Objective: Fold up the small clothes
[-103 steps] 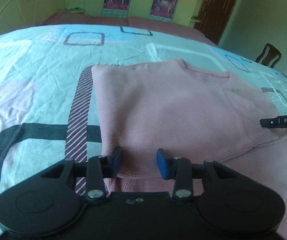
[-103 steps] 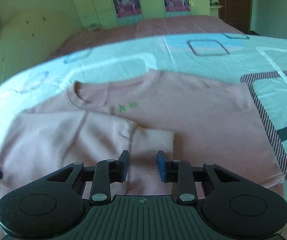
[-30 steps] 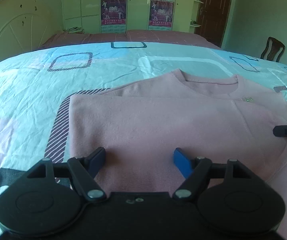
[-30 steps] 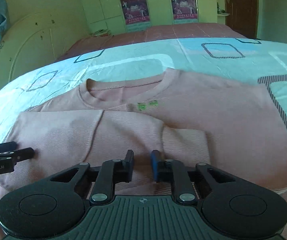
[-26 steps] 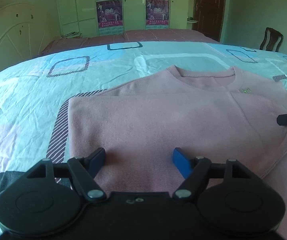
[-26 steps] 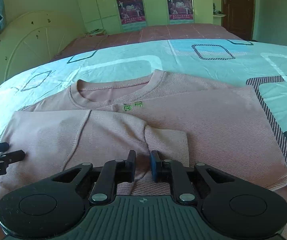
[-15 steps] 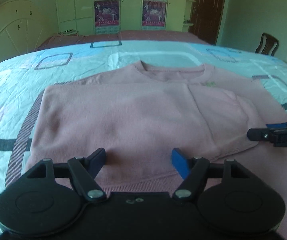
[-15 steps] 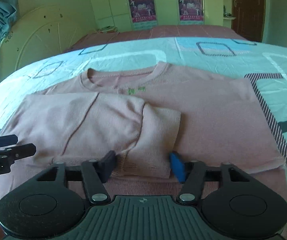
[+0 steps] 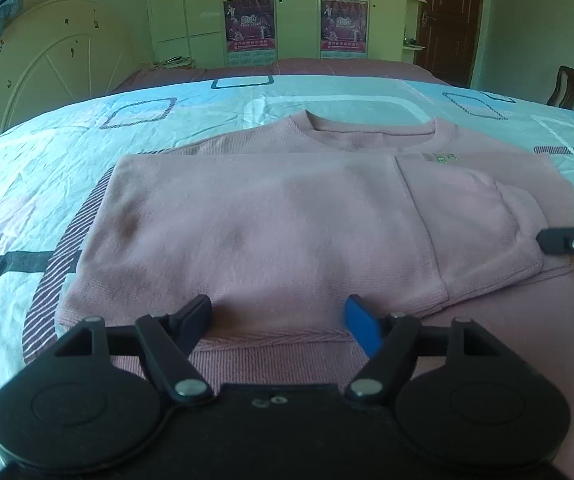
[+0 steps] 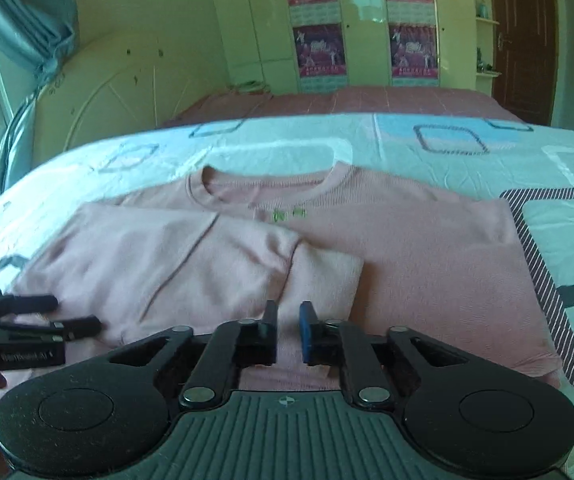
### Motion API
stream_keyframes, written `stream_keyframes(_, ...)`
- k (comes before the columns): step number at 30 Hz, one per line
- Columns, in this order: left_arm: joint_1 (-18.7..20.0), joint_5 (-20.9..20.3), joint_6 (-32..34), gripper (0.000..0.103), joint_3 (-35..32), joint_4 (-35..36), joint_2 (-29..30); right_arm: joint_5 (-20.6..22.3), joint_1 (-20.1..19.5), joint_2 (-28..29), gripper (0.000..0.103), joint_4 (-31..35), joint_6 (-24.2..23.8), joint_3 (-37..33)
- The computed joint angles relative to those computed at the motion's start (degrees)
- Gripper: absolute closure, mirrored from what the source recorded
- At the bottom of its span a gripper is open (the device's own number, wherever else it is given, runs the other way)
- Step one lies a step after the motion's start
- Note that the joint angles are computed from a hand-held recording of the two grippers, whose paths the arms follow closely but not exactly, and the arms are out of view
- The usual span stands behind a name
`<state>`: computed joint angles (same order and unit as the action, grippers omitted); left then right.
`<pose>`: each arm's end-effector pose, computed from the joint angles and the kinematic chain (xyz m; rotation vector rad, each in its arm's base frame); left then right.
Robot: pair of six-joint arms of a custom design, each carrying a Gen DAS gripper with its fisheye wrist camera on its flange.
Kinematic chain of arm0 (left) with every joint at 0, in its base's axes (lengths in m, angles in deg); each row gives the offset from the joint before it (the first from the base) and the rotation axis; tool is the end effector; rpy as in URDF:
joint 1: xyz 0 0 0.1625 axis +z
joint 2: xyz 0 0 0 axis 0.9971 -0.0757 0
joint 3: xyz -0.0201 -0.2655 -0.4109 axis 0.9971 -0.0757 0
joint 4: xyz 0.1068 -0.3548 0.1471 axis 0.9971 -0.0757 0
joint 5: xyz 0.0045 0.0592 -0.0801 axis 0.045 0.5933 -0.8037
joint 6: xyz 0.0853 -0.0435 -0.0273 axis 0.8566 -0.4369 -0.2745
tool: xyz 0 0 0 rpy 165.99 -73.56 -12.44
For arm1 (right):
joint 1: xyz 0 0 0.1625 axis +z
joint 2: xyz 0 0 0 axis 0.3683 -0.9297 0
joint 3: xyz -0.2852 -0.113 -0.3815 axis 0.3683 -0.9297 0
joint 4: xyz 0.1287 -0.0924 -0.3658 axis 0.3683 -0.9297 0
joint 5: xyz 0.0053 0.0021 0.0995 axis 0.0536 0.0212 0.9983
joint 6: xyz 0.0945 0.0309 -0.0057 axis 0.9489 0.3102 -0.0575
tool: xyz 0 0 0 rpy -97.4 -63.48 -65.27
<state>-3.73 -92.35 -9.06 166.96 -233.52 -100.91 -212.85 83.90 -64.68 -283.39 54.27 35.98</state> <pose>0.0669 -0.7794 0.2427 0.8759 2.2750 -0.6992 0.2598 -0.6583 -0.0707 0.1889 -2.3802 1.0307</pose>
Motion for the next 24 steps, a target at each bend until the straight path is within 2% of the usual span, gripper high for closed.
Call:
stream_keyframes(3,-0.1,0.4,0.2,0.030,-0.3,0.4,0.1,0.7,-0.5,-0.1,0.095,-0.2,-0.1,0.6)
stream_keyframes(9,-0.4,1.3,0.0,0.029,0.1,0.9,-0.7,-1.2,0.0,-0.2,0.095,0.7,-0.4,0.3)
stream_keyframes(13,0.3,-0.8,3.2,0.029,4.4,-3.1,-4.3,-4.8,2.0,-1.6,0.095,-9.9,-0.4,5.4)
stream_keyframes(15,1.7,-3.4,1.8,0.025,5.6,-1.9,-6.9,-5.7,2.1,-3.6,0.095,-12.4,1.3,10.4)
stream_keyframes(16,2.5,-3.9,1.0,0.024,6.2,-1.5,-8.2,-6.1,2.1,-5.3,0.094,-12.6,3.9,14.0)
stream_keyframes(17,3.3,-3.7,0.0,0.024,6.5,-0.9,-9.5,-7.1,2.1,-6.6,0.090,-12.6,6.9,17.1)
stream_keyframes(18,4.3,-3.6,-1.1,0.024,6.7,0.2,-10.9,-8.5,2.1,-7.6,0.065,-13.7,9.5,20.1)
stream_keyframes(19,5.5,-4.7,-2.0,0.027,6.6,2.4,-12.4,-10.0,2.4,-8.1,0.040,-16.3,11.2,23.0)
stream_keyframes(20,6.5,-4.7,-2.9,0.036,6.6,4.1,-13.7,-11.2,2.8,-8.6,0.038,-19.2,12.4,26.5)
stream_keyframes(21,7.6,-4.5,-3.4,0.054,6.9,5.3,-15.1,-12.0,3.1,-9.2,0.038,-19.9,14.1,29.3)
stream_keyframes(22,8.6,-4.9,-4.0,0.083,6.9,7.3,-16.5,-12.4,3.5,-10.1,0.039,-20.3,16.6,32.6)
stream_keyframes(23,9.8,-6.8,-4.9,0.085,7.1,9.2,-18.1,-12.2,3.9,-10.5,0.039,-21.8,19.1,35.5)
stream_keyframes(24,10.8,-7.8,-5.8,0.086,7.4,10.7,-19.6,-12.1,4.2,-10.7,0.047,-23.3,21.7,38.0)
